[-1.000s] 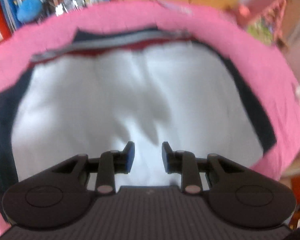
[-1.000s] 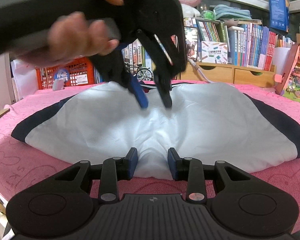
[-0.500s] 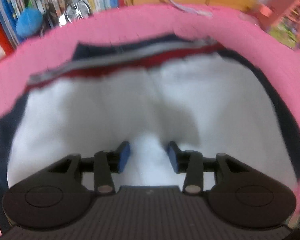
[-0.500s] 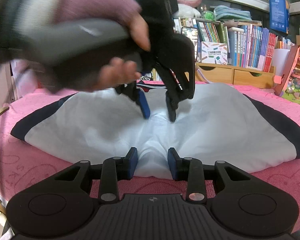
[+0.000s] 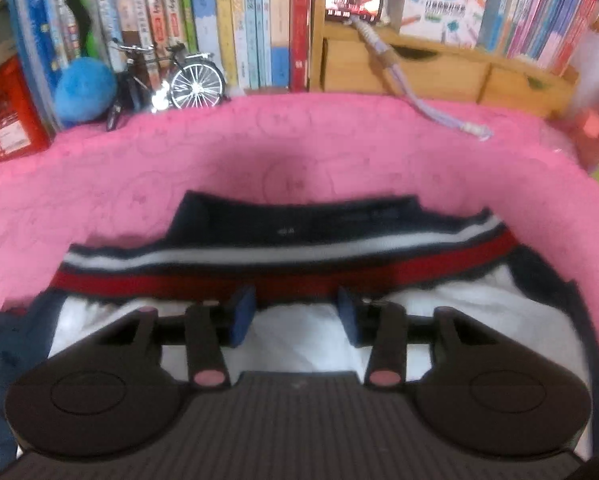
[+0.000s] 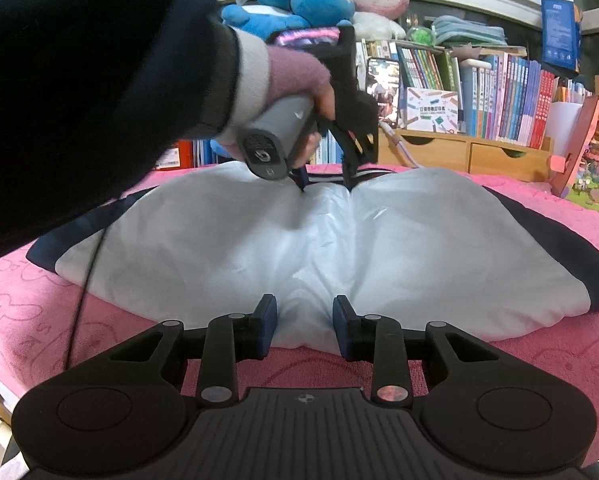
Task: Fold clothes
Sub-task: 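Lift the pinched lining with both grippers toward the striped waistband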
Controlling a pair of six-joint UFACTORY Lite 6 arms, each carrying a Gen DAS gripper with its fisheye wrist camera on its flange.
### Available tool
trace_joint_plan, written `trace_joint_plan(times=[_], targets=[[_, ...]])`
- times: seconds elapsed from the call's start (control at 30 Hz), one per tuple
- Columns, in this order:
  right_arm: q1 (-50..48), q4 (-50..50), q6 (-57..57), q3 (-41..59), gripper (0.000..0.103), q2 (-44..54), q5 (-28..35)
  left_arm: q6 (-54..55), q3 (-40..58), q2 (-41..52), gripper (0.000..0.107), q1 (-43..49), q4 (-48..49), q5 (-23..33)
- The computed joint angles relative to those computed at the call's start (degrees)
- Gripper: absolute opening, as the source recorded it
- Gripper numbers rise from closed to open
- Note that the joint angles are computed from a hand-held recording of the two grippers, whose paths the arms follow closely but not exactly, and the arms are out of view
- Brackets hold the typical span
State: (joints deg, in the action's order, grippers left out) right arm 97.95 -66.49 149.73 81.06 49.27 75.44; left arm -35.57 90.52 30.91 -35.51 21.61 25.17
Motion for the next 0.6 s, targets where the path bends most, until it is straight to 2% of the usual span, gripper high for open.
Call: trace_joint_plan(times=[0.17,0.33,0.5,0.6], targets=[[-0.3,-0.2,0.1,-0.5,0.032,-0.4,0.0,13.7,-18.5,-18.2,0.041,0.3,-11.7,-4.7],[-0.5,-0.1,-0.4,-0.1,0.032,-0.3,0.1,26.4,-32.3,-32.1,0.040,-1.0,-24.5,-1.2],[-0.8,0.2,-1.1,0.6,0.032,0.0,0.4,26.9,-37.8,-35.6,0.040,-4.4,-25.7,2.6],[-0.8,0.3,-1.4,0.9,0.032,0.2,0.5,25.7,-39.1,-33.9,0.041,-5.1,-25.1,1.3]])
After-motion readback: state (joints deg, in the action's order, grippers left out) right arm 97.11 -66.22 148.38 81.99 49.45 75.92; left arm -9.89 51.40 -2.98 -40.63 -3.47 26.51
